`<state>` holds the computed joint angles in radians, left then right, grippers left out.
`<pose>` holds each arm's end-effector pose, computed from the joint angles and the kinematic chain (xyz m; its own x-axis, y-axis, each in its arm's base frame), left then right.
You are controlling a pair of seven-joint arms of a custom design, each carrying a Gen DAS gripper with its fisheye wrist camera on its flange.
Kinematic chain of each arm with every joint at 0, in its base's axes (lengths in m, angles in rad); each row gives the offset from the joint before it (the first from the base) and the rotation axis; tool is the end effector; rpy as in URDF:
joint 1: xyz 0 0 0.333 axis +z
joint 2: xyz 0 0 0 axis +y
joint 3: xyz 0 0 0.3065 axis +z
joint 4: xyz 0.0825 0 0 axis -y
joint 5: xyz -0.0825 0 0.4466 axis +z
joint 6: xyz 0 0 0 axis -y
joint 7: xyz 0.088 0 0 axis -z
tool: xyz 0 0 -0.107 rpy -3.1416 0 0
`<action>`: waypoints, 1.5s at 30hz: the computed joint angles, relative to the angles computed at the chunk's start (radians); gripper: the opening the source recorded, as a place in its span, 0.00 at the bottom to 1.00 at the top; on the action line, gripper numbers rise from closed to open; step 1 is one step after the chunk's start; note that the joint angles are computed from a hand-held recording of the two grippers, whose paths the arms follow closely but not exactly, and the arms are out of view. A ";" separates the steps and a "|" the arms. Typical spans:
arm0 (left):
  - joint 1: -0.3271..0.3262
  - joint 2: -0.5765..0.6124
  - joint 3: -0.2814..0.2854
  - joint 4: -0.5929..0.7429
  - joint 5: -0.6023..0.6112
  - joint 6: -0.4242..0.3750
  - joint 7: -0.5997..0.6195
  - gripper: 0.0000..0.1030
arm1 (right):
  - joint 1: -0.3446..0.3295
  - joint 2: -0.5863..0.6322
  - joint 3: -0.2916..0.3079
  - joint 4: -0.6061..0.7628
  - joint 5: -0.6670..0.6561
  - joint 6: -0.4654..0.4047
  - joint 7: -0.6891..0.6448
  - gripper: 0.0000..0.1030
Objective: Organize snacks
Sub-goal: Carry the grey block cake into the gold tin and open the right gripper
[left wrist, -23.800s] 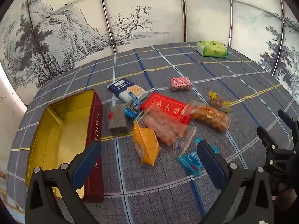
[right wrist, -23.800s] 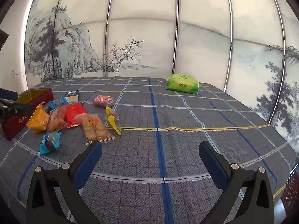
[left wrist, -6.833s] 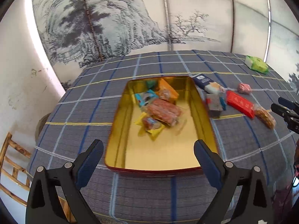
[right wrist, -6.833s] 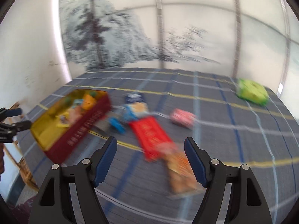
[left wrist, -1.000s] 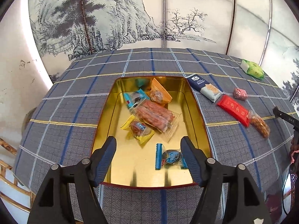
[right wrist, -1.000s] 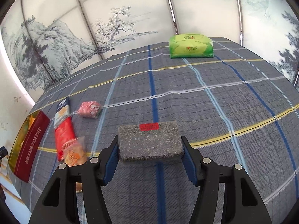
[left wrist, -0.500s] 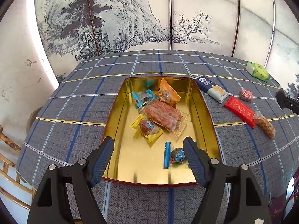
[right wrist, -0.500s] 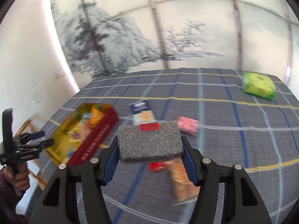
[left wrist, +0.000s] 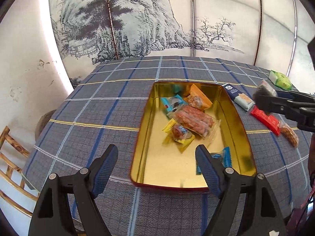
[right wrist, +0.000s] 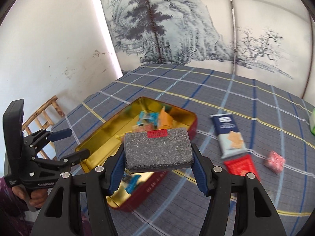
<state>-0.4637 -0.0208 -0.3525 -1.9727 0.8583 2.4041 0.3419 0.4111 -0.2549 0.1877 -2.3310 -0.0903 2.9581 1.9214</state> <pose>0.4471 -0.4696 0.4952 -0.0895 -0.9945 -0.0542 -0.6751 0.1006 -0.7309 0.4669 0.3315 0.5032 0.3968 -0.9066 -0.1434 -0.6335 -0.1574 -0.7576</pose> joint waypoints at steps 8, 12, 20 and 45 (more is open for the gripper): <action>0.027 -0.063 -0.001 -0.070 -0.012 0.018 -0.021 0.76 | 0.059 0.199 -0.029 0.209 0.125 -0.100 -0.128 0.60; 0.039 -0.077 -0.010 -0.086 -0.018 0.026 -0.012 0.77 | 0.064 0.294 -0.022 0.320 0.119 -0.161 -0.139 0.60; 0.056 -0.095 -0.021 -0.101 -0.011 0.039 -0.010 0.82 | 0.085 0.433 -0.027 0.489 0.043 -0.269 -0.129 0.60; 0.091 -0.113 -0.019 -0.138 -0.056 0.065 -0.016 0.83 | 0.146 0.582 -0.066 0.689 -0.096 -0.382 -0.070 0.61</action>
<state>-0.3725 -0.1341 -0.3713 -2.1108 0.8019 2.4694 0.3260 0.5570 0.3276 0.1213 -1.6418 -0.1862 2.5762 1.8510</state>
